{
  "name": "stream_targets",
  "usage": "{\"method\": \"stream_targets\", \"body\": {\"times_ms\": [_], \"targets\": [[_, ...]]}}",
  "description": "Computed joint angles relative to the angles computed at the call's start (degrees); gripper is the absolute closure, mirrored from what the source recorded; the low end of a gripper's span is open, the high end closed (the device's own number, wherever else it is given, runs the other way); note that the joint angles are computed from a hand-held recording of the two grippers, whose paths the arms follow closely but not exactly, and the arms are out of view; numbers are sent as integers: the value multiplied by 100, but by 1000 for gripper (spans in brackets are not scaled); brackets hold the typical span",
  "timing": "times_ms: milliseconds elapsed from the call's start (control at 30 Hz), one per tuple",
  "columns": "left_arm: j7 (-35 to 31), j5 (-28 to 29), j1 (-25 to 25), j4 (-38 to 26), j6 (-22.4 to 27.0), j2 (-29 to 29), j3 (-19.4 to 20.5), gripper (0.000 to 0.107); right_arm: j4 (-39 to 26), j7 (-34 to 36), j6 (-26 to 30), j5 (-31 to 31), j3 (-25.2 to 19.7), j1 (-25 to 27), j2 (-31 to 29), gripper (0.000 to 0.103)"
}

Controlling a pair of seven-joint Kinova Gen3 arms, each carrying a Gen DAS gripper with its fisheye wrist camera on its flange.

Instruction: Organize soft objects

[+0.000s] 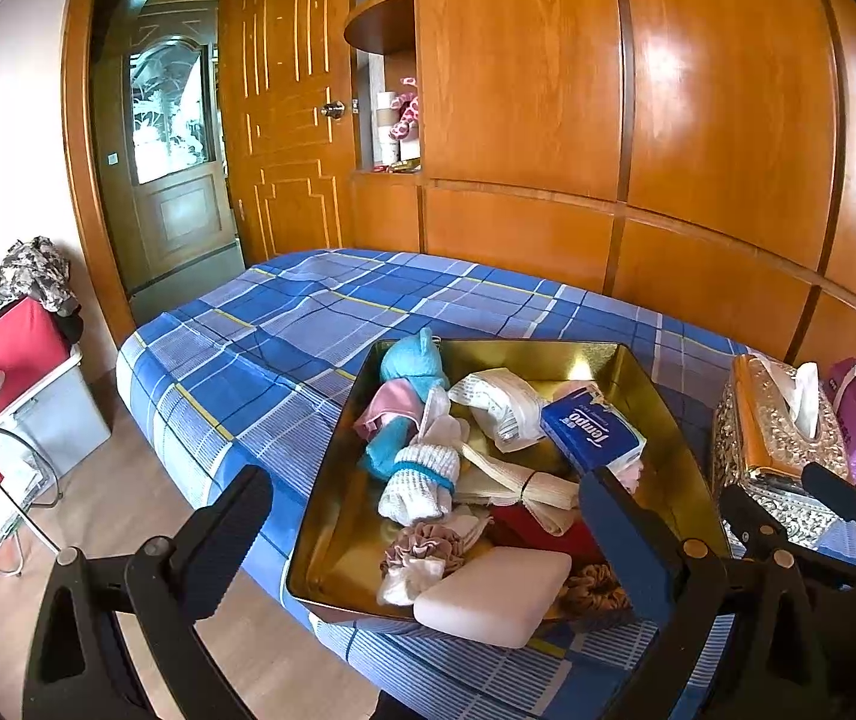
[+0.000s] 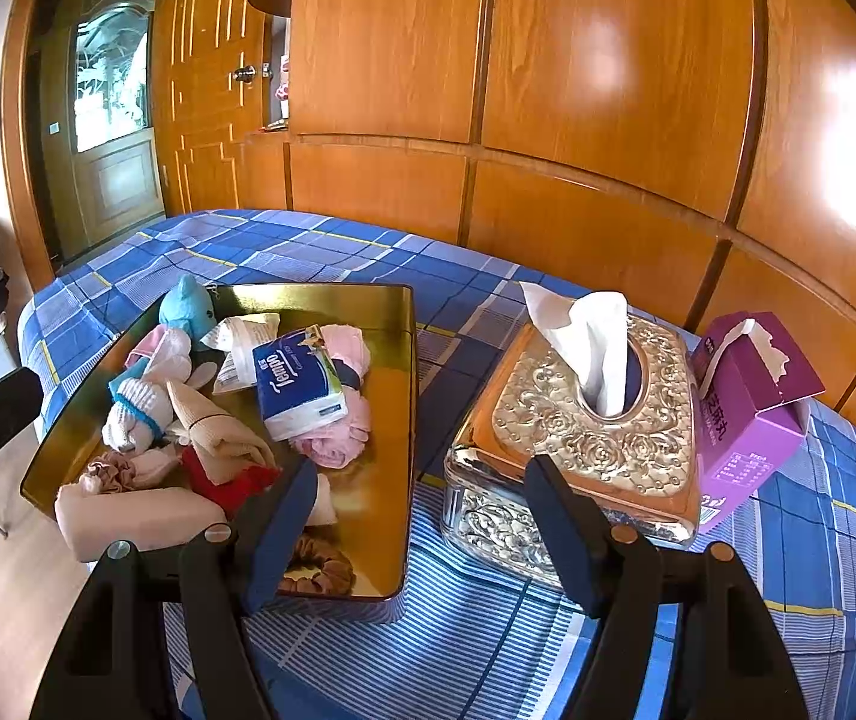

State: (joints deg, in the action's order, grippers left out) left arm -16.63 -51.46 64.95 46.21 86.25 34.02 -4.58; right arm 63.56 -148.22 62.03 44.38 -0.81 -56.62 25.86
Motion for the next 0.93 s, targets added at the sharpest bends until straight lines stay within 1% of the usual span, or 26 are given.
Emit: {"method": "stream_targets", "body": {"times_ms": [667, 800, 933], "targets": [[-13, 30, 10, -30, 5, 1, 3, 5, 33, -49, 6, 26, -1, -9, -22, 30], [50, -70, 71, 74, -45, -31, -24, 5, 28, -69, 32, 37, 6, -10, -22, 30], [117, -11, 9, 164, -157, -109, 46, 5, 157, -253, -18, 160, 42, -45, -129, 30]]}}
